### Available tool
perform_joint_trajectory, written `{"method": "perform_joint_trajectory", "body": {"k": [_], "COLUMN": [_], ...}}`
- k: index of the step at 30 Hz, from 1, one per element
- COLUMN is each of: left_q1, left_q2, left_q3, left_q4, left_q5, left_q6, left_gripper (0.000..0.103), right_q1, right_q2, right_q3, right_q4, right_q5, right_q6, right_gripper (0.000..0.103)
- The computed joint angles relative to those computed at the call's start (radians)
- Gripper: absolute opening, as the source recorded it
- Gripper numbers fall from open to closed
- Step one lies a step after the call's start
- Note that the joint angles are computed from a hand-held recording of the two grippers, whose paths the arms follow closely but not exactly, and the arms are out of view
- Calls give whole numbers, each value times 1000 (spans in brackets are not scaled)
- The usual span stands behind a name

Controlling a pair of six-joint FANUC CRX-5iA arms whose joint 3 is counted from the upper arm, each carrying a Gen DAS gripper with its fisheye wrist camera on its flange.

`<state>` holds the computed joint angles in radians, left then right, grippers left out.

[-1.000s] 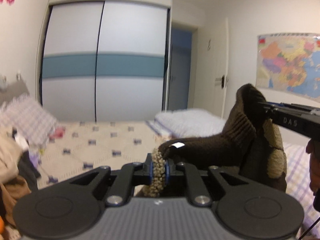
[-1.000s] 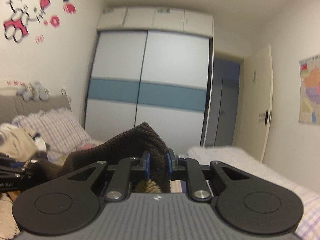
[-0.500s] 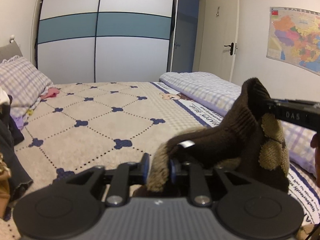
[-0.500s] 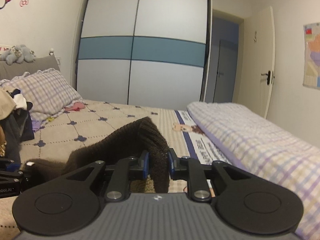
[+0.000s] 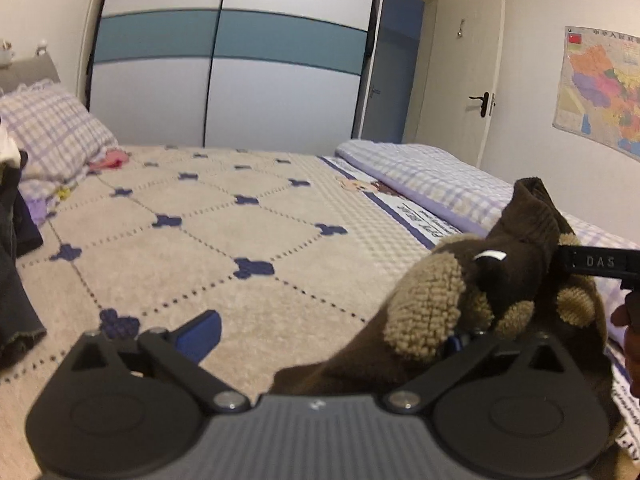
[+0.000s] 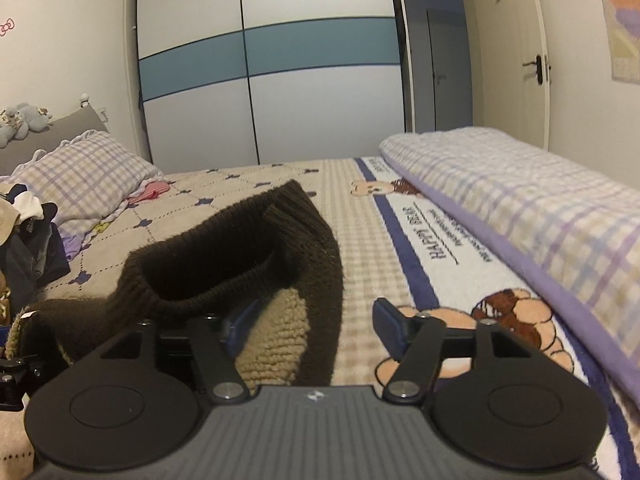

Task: Fold clothes

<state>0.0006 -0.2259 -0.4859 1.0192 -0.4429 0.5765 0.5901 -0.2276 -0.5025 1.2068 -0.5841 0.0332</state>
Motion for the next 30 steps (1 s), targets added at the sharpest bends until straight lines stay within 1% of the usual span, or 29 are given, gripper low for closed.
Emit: {"method": "perform_joint_trajectory", "body": {"k": [2, 4, 8, 10, 11, 13, 15, 17, 19, 20, 22, 23, 24, 25, 27, 28, 30], "left_q1": [34, 61, 86, 88, 84, 67, 53, 47, 48, 50, 58, 68, 80, 87, 82, 79, 73], "left_q2": [-1, -5, -28, -31, -32, -33, -25, -12, -1, 14, 69, 86, 76, 65, 38, 25, 7], "left_q3": [28, 47, 54, 60, 65, 84, 117, 141, 144, 158, 209, 207, 168, 135, 94, 75, 49], "left_q4": [-65, -112, -197, -237, -269, -376, -482, -538, -552, -570, -607, -590, -541, -507, -493, -487, -485], "left_q5": [-88, -169, -265, -293, -294, -274, -276, -297, -314, -341, -435, -457, -427, -400, -353, -331, -299], "left_q6": [54, 67, 84, 114, 143, 238, 335, 394, 415, 436, 495, 511, 494, 476, 444, 425, 393], "left_gripper": [103, 103, 103, 103, 103, 103, 103, 103, 103, 103, 103, 103, 103, 103, 103, 103, 103], "right_q1": [17, 44, 90, 107, 114, 121, 126, 133, 143, 149, 156, 160, 163, 164, 165, 166, 169], "right_q2": [-17, -41, -92, -110, -115, -118, -116, -116, -123, -122, -120, -119, -116, -114, -111, -109, -106], "right_q3": [8, 27, 62, 84, 102, 132, 159, 171, 158, 154, 151, 148, 148, 148, 147, 146, 144], "right_q4": [-81, -208, -441, -551, -620, -727, -811, -858, -849, -844, -837, -831, -830, -828, -827, -827, -826], "right_q5": [-6, -26, -73, -99, -120, -161, -204, -232, -234, -240, -251, -254, -258, -257, -255, -254, -251], "right_q6": [69, 170, 355, 428, 475, 540, 584, 613, 609, 608, 595, 582, 577, 576, 576, 578, 583], "right_gripper": [70, 70, 70, 71, 71, 71, 71, 71, 71, 71, 71, 71, 70, 68, 61, 59, 51]}}
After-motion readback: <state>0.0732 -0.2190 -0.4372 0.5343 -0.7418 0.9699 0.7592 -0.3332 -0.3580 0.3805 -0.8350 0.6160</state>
